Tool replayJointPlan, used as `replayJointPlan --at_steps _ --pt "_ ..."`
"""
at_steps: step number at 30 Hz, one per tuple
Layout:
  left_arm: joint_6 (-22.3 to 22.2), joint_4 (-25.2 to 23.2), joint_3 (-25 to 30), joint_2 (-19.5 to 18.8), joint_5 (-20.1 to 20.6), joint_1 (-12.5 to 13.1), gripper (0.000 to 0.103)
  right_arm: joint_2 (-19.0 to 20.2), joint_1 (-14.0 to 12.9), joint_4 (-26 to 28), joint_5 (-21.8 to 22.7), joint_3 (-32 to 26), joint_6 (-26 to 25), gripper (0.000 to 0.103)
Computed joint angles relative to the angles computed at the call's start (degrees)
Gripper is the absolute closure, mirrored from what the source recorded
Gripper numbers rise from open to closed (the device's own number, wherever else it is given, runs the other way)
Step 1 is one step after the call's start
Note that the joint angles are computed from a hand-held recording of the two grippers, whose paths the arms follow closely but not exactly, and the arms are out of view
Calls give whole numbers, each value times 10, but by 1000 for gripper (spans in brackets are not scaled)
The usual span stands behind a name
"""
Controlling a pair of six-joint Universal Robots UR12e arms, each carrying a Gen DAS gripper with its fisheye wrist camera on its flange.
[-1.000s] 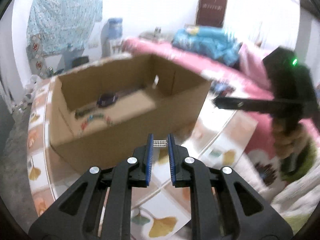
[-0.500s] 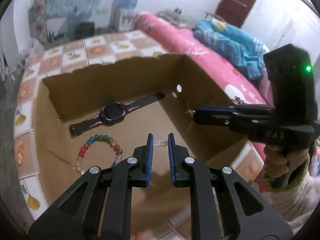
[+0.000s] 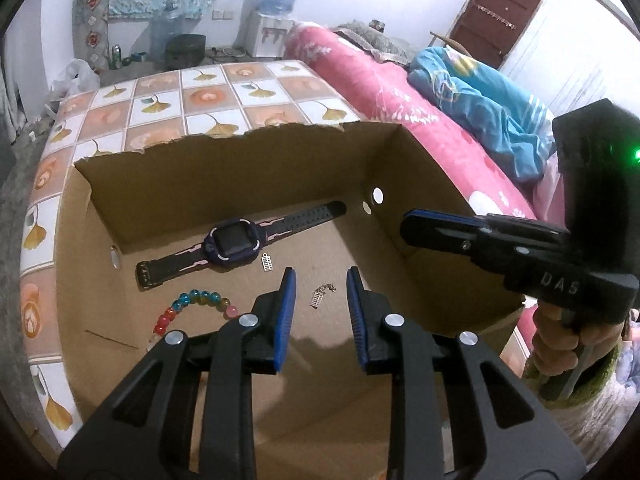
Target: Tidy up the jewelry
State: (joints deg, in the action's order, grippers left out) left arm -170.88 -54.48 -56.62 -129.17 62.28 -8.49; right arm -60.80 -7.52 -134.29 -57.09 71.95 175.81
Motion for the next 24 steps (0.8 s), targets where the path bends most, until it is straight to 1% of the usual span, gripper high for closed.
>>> replayJointPlan --at_steps 3,5,6,8,9,10,12,13,14,15,16,17,19,21,22,24 --pt "-4 16 -13 9 0 2 78 -10 -3 -25 -1 14 7 99" --pt "-10 48 -39 25 -11 6 78 -18 -7 -42 10 26 13 99" --pt "-11 62 -50 31 -16 8 78 -28 -12 -62 24 42 20 99" --pt "-5 105 -88 54 -37 14 78 -44 -20 -101 48 70 27 97" --pt "3 133 -115 69 -50 19 78 -57 -26 -132 64 93 33 91" --pt "11 153 -136 82 -58 22 78 -66 -31 -156 75 110 39 83" --pt "23 182 -171 102 -70 26 75 -89 -41 -216 93 152 51 74" --pt "31 198 -193 115 -80 30 72 -96 -44 -236 97 166 54 72" --pt "37 207 -211 124 -88 33 71 -105 -47 -257 99 184 57 71" --pt "45 209 -226 133 -94 35 70 -116 -51 -275 106 205 58 68" --pt "50 210 -239 140 -97 36 69 -124 -54 -282 114 222 55 64" --pt "57 209 -251 146 -100 37 68 -130 -56 -282 115 233 50 62" --pt "77 201 -271 155 -113 38 64 -145 -57 -274 107 259 37 58" --pt "102 182 -285 161 -109 34 64 -154 -56 -244 103 276 31 58" --pt "115 164 -291 163 -101 29 64 -156 -56 -226 99 281 29 58" --pt "121 143 -295 162 -91 22 64 -156 -52 -197 79 287 31 58"
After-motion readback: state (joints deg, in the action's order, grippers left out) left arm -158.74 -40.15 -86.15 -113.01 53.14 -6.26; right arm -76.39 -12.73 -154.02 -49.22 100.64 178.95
